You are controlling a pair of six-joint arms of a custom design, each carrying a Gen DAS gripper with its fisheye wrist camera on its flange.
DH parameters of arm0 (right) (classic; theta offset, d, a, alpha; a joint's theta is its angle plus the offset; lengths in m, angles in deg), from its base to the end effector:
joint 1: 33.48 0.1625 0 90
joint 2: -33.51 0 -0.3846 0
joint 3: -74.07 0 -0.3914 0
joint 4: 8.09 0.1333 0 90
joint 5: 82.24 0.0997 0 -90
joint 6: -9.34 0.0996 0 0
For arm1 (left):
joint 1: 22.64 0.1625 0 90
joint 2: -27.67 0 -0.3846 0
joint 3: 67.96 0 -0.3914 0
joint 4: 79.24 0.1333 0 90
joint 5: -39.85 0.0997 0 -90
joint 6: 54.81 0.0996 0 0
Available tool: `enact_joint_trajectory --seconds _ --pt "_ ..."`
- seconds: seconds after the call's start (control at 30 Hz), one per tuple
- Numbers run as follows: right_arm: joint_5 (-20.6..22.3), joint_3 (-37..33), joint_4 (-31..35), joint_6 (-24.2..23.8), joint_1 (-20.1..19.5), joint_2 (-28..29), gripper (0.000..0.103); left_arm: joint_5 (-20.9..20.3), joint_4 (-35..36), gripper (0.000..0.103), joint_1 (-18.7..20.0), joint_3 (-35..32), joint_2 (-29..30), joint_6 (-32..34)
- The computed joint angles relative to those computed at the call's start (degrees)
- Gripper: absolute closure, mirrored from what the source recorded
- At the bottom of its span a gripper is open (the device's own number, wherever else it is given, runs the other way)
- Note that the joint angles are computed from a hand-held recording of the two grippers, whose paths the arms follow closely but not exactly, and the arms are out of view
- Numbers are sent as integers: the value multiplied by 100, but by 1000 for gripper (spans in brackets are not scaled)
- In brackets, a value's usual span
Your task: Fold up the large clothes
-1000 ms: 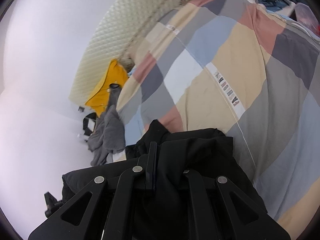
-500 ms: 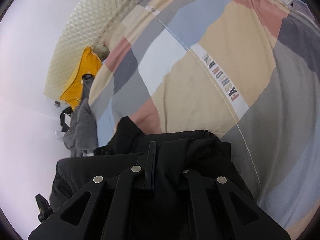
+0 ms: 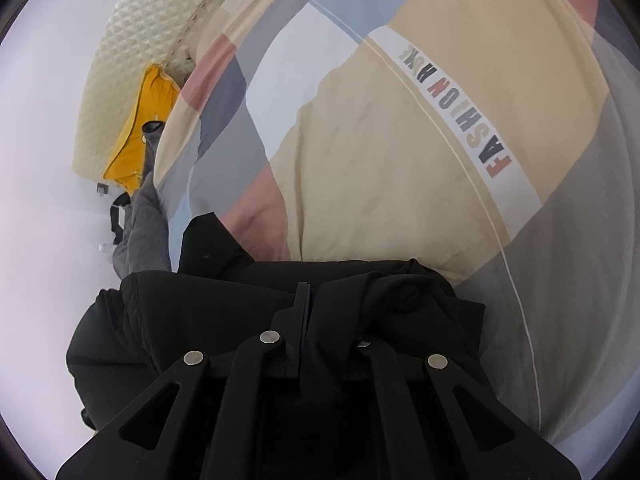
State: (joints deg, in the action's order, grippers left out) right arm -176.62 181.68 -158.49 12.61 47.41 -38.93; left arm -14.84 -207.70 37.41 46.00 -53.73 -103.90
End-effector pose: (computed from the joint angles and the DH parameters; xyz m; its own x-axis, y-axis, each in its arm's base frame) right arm 0.0341 -0.5812 0.2564 -0.9696 0.2407 0.0447 0.1989 0.8809 -0.4295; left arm -0.0817 -0.5241 0.2615 -0.8578 -0.4183 -0.2988 -0.2316 0.8334 -0.5018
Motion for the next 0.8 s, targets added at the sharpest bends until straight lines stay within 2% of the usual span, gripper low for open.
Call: enact_joint_trajectory --seconds 0.13,0.27,0.33,0.37,0.4,0.43,0.47,0.5,0.53,0.57,0.6,0.73,0.8 --pt "451 169 61 -106 -146 -209 97 232 111 95 -200 106 -174 -65" --pt "916 383 311 -432 -259 -615 91 56 304 95 -287 177 -479 -40" --pt "1170 501 538 -537 -327 -890 84 102 375 95 -409 281 -715 -163" --pt "1225 525 682 -565 -345 -1012 75 157 484 94 -515 351 -907 -294" --pt "1258 552 797 -580 -351 -1146 61 178 530 94 -574 378 -992 -356" --pt "1322 628 852 -656 -364 -1361 53 199 599 93 -652 420 -1128 -407" --pt "1284 672 879 -699 -342 -1525 42 213 673 88 -773 485 -1326 -451" --pt "1202 683 948 -752 -299 -1663 40 235 711 82 -855 519 -1446 -471" --pt "985 655 1112 -852 -189 -1837 40 309 795 57 -957 543 -1562 -509" --pt "793 623 1211 -923 -80 -1938 40 482 987 26 -1153 583 -1762 -583" --pt "608 592 1292 -1005 35 -2027 40 626 1055 17 -1298 618 -1885 -582" --pt "-523 520 1165 -1418 877 -2244 40 1421 1588 16 -2022 742 -2306 -698" --pt "-853 552 902 -1623 1310 -2254 40 1816 1866 16 -2419 773 -2333 -775"
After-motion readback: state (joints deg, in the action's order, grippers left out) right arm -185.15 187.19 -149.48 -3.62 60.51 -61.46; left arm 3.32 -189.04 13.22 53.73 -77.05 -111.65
